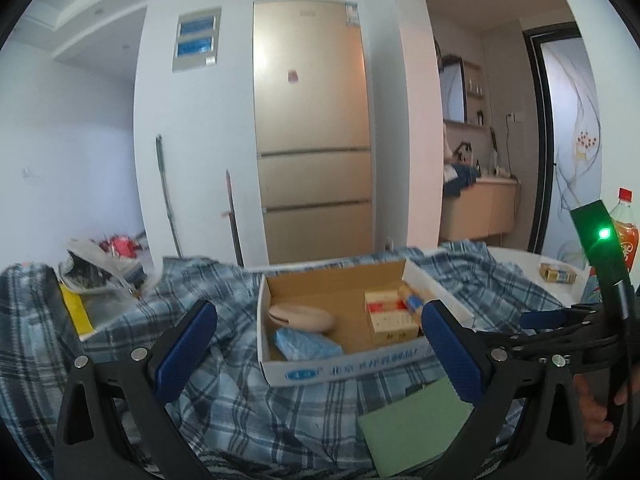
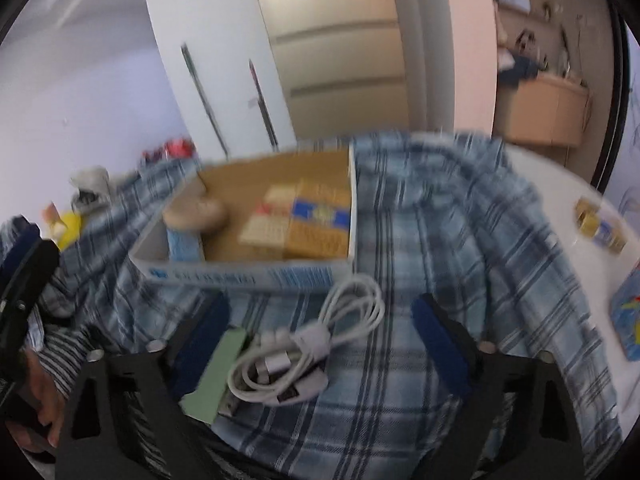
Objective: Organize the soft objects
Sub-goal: 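Grasp the coiled white cable with the right tool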
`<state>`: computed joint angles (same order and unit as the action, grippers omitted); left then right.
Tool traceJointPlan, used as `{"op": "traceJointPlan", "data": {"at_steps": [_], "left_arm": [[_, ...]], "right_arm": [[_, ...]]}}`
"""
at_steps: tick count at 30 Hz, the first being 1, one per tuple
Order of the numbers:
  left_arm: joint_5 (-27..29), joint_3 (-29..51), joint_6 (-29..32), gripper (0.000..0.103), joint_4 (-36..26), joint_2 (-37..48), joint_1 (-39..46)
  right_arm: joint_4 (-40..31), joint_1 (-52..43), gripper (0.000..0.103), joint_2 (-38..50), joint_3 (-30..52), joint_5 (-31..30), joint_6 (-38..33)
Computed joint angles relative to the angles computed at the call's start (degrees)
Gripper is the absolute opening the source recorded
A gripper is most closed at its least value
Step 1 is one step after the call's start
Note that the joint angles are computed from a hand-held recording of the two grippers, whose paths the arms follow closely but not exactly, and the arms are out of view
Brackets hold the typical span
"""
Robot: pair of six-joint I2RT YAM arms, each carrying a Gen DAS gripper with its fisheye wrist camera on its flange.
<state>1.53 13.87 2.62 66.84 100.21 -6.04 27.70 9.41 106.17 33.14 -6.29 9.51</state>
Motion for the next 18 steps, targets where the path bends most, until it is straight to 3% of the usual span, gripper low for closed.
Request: {"op": "traceJointPlan", "data": {"at_steps": [3, 6, 11, 13, 18], "left_arm": [[1.0, 0.8, -0.2, 0.103, -2.3, 0.1, 0.3], [0.6, 0.0, 0.4, 0.103, -0.7, 0.2, -0.4], [0.2, -1.3, 1.7, 0.103, 1.7, 0.1, -1.5], [0.1, -1.2, 1.7, 0.103, 1.5, 0.1, -1.5], [-0.4, -1.3, 0.9, 0.103, 0.0, -0.9, -2.0]], "right_arm": [[-2.8, -0.8, 0.087, 1.4, 1.8, -0.3, 0.6], [-6.0, -1.0, 0.081, 3.0, 3.8, -1.2, 0.7], [-12.1, -0.8, 0.080, 6.2, 8.4, -1.5, -0.3], [-12.8, -0.7, 0.072, 6.9, 9.2, -2.0, -0.6], [-13.0, -0.7, 0.039, 7.2, 9.3, -3.5, -1.3]]}}
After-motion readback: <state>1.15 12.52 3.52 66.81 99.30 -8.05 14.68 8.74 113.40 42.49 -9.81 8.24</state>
